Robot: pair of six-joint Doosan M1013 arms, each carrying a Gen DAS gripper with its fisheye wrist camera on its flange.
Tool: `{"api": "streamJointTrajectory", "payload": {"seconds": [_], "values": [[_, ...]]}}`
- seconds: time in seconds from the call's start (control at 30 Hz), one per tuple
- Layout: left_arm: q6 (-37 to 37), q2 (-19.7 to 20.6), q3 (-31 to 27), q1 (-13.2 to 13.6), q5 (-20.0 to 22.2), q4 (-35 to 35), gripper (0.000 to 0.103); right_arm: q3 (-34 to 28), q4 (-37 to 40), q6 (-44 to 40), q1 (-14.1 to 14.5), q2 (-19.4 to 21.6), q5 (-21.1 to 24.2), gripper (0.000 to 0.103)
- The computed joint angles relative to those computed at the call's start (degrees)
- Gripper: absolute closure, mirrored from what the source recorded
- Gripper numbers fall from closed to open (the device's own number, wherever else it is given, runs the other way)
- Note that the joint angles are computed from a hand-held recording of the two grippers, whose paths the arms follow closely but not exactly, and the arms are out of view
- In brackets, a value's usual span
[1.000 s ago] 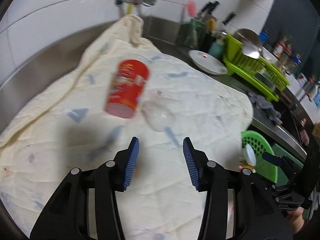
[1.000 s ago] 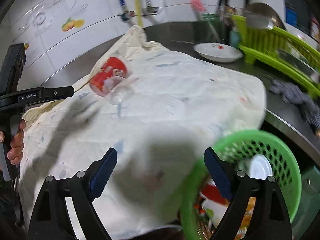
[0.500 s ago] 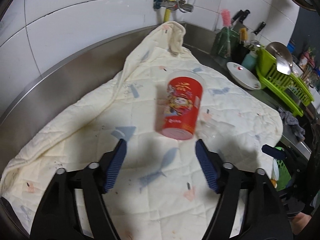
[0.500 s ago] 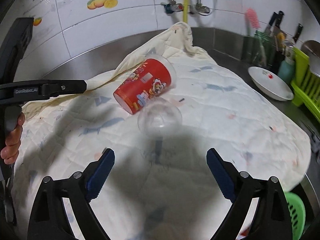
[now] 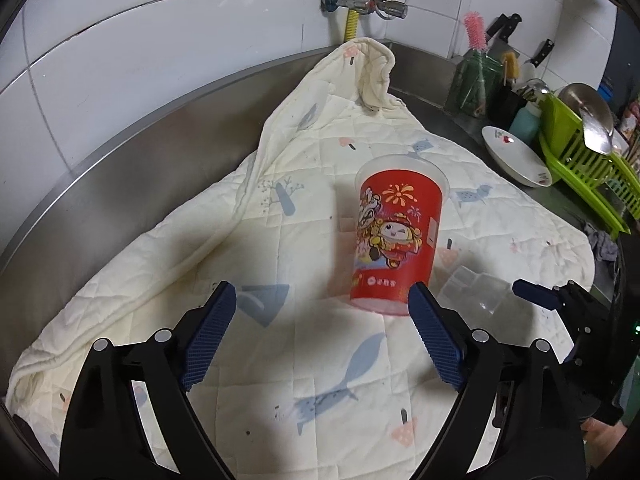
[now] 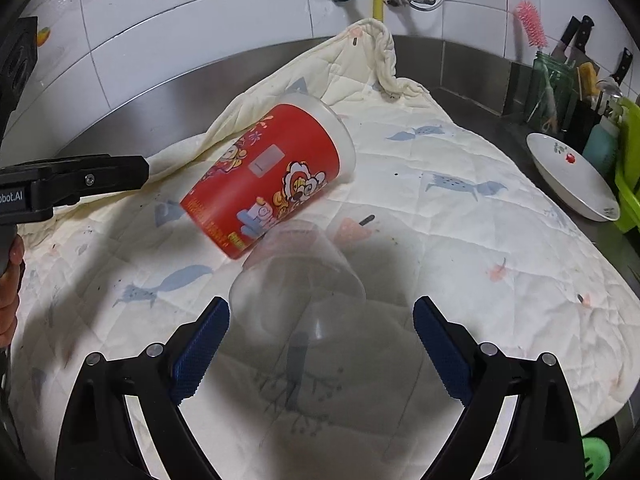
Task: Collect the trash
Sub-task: 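Grasp the red paper cup with the left tool while the right tool grasps the clear plastic cup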
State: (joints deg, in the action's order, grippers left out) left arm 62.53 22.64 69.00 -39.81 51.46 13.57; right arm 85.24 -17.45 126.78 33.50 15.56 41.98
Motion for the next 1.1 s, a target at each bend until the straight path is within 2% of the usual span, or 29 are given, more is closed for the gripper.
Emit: {"api": "streamJointTrajectory", "payload": {"seconds": [0.1,0.23,0.73,1.1], "values": [[0.3,0.7,-1.0,0.0,0.3,-0.3,0.016,-0.4,1.2,-0.6,-0.3,0.4,-0.5,0.015],[1.1,1.5,-2.2,-0.1,0.8,-0.4,0.016,-0.5,3.4,-1.9,-0.6,0.6,-1.0,0.041],[7.3,7.7,-10.2,-1.6,4.5,-1.3,0.015,5.2,0.4,3.5,0.0,-4.4,-3.5,0.043],[7.7,11.7,-15.2,-2.2,7.6,0.3,0.015,8.6,-2.2,6.6,0.4,-7.5,-3.6,0.043]]}}
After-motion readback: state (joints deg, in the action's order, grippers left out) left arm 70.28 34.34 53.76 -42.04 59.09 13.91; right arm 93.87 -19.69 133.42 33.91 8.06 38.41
